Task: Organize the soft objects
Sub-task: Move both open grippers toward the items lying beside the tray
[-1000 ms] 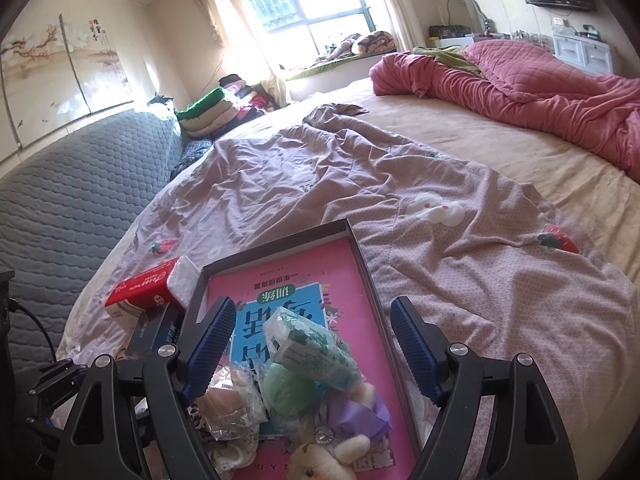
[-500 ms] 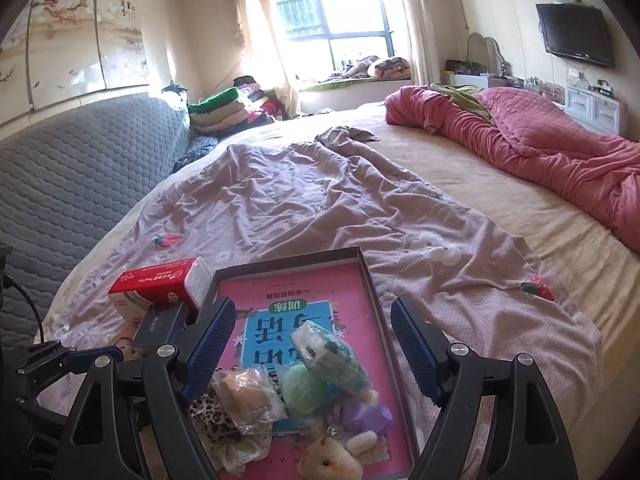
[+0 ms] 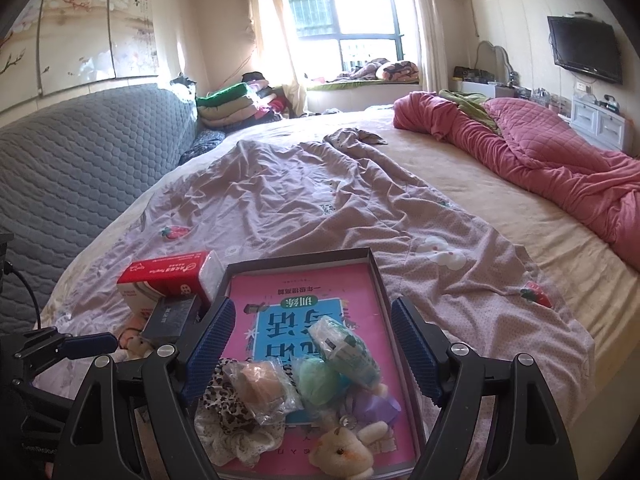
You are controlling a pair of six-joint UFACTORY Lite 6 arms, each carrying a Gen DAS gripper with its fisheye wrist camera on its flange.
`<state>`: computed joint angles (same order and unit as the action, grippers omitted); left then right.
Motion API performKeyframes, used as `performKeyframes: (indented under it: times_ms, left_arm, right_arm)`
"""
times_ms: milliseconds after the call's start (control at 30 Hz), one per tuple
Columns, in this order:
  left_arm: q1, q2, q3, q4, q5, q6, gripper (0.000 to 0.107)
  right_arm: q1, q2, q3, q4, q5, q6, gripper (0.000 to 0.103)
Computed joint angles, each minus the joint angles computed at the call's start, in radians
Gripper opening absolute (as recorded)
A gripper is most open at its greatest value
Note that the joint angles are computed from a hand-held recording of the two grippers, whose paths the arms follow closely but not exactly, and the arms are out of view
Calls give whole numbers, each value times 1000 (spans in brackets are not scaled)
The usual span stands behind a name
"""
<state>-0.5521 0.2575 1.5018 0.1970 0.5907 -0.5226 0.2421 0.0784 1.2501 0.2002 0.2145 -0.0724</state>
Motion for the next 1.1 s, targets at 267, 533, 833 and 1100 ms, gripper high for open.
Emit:
performKeyframes:
  times_ms: [267,533,833,1100]
  left_arm:
    - [59,-77,-46,16,37,1,78]
    - [133,-188,-148,25,41,25,78]
    - [299,-270,-228,-86,39,167,78]
    - [443,-309,-289,-124,16,266,78]
  right_arm:
    - [43,-12,31,62,49,-27,81]
    - [137,1,72,-86,79,127,81]
    - [233,52,138,-253,123,301,81]
    - [315,100,196,-379,163,419,81]
